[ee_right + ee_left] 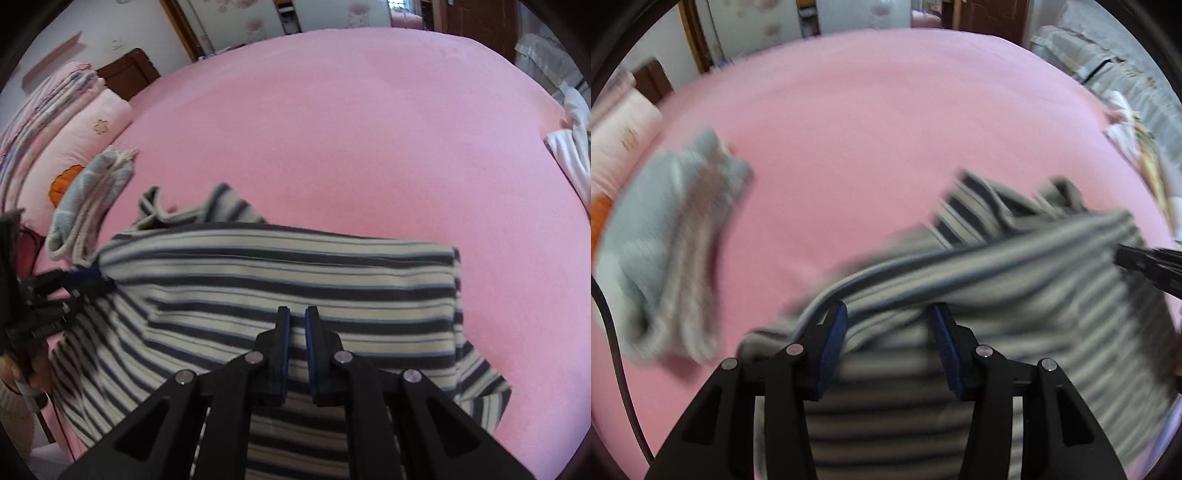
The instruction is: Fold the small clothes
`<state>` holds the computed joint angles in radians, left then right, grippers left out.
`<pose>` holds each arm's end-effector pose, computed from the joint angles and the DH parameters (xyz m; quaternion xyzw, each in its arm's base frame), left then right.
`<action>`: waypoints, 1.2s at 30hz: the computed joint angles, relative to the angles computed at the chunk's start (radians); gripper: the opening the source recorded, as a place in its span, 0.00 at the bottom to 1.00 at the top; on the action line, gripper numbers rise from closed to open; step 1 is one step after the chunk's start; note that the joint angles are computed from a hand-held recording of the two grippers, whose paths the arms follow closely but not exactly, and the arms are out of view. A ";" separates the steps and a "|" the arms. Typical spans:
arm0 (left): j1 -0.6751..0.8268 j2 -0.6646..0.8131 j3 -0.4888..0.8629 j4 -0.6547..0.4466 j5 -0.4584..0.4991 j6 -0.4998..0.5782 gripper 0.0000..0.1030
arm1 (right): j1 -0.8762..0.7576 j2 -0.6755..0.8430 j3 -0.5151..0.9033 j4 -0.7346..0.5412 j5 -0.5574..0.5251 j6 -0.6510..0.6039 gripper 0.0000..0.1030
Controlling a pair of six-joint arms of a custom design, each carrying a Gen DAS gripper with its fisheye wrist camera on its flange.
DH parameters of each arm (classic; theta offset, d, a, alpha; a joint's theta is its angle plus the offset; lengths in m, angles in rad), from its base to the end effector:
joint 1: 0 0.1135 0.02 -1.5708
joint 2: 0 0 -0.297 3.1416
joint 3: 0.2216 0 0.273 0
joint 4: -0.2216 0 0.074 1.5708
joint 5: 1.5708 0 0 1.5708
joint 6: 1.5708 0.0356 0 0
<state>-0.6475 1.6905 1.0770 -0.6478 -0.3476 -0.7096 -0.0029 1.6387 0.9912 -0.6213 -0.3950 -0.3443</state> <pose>0.2789 -0.1957 0.2017 -0.0568 0.9719 0.0377 0.2254 0.3206 0.0128 0.1950 -0.1938 0.9503 0.1656 0.1788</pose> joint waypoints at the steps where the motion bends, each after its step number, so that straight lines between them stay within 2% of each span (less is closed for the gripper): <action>1: 0.016 0.013 0.023 -0.021 -0.049 0.003 0.46 | -0.012 0.009 0.004 0.014 0.003 0.011 0.08; 4: 0.066 0.020 0.038 -0.029 -0.119 -0.015 0.46 | -0.061 0.041 0.023 0.062 0.013 0.056 0.08; 8: 0.123 -0.037 -0.011 -0.016 -0.107 -0.070 0.46 | -0.154 0.052 0.058 0.065 -0.036 0.106 0.07; 13: 0.075 -0.217 -0.167 -0.055 -0.066 -0.114 0.46 | -0.248 0.017 0.092 -0.019 -0.048 0.017 0.08; 16: -0.005 -0.334 -0.242 -0.133 -0.045 -0.187 0.46 | -0.305 -0.031 0.096 -0.124 -0.067 -0.082 0.08; 19: -0.139 -0.490 -0.308 -0.270 -0.032 -0.303 0.46 | -0.377 -0.129 0.055 -0.250 -0.074 -0.232 0.08; 22: -0.368 -0.593 -0.335 -0.412 -0.026 -0.506 0.46 | -0.448 -0.231 0.001 -0.378 -0.066 -0.377 0.08; 25: -0.654 -0.574 -0.281 -0.568 -0.060 -0.781 0.48 | -0.556 -0.343 -0.063 -0.507 -0.047 -0.556 0.09; 27: -0.797 -0.542 -0.258 -0.604 -0.060 -0.920 0.51 | -0.679 -0.383 -0.086 -0.595 -0.049 -0.719 0.16; 28: -0.827 -0.551 -0.265 -0.604 -0.054 -0.942 0.51 | -0.727 -0.399 -0.094 -0.634 -0.049 -0.779 0.20; 30: -0.934 -0.545 -0.269 -0.609 -0.046 -1.029 0.51 | -0.830 -0.432 -0.112 -0.698 -0.059 -0.906 0.34; 31: -0.947 -0.546 -0.274 -0.606 -0.045 -1.031 0.51 | -0.864 -0.449 -0.120 -0.717 -0.064 -0.946 0.36; 33: -1.032 -0.537 -0.271 -0.626 -0.054 -1.106 0.51 | -0.913 -0.460 -0.122 -0.761 -0.078 -1.009 0.40; 36: -1.070 -0.572 -0.288 -0.619 -0.086 -1.150 0.51 | -0.965 -0.454 -0.125 -0.817 -0.087 -1.073 0.41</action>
<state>-1.7178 1.1187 0.7894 -1.2671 -0.4331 -1.8598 -0.9674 1.1850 0.8666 -1.4383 -0.4825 -1.4169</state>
